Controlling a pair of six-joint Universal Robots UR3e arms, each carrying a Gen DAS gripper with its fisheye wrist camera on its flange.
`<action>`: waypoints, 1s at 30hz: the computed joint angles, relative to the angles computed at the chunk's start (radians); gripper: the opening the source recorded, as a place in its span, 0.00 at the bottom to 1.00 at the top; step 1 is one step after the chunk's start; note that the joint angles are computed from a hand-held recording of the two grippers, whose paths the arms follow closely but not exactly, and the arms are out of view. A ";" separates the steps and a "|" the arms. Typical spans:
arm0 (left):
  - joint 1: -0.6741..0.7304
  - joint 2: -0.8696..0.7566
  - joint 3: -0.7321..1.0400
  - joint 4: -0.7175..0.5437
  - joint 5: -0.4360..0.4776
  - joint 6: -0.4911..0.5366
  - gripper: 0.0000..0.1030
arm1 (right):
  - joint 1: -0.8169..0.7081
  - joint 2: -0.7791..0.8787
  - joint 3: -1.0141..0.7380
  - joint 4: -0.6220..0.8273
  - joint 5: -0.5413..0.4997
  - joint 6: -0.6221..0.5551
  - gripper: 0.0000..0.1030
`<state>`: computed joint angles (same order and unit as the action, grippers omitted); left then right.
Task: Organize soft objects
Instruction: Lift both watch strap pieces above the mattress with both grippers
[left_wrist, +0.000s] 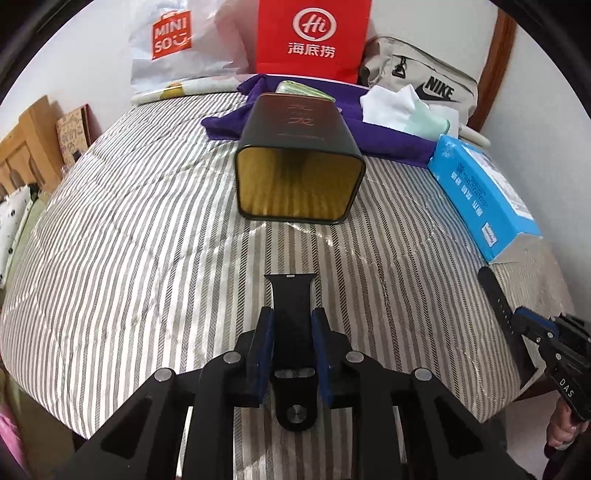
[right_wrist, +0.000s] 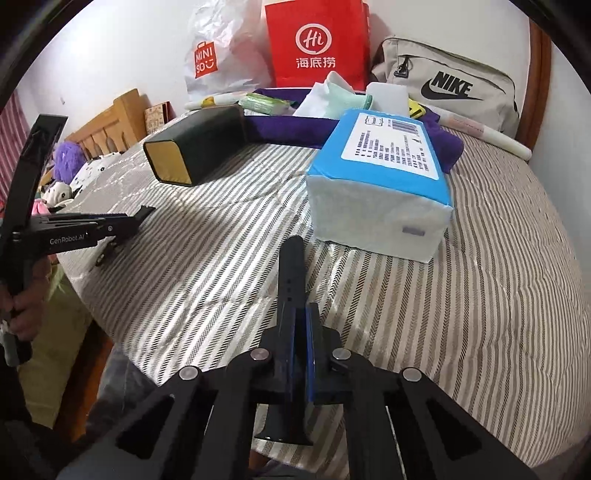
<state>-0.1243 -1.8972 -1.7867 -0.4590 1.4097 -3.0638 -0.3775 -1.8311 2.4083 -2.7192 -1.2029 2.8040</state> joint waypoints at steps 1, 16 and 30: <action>0.006 0.005 -0.004 -0.006 -0.007 0.000 0.19 | -0.009 -0.002 -0.009 0.027 0.010 0.004 0.04; 0.007 0.008 0.012 -0.053 -0.009 0.007 0.20 | -0.089 -0.024 -0.002 0.150 0.143 -0.051 0.32; 0.022 0.008 0.013 -0.059 -0.035 0.002 0.20 | 0.007 0.038 -0.009 0.003 0.013 -0.039 0.19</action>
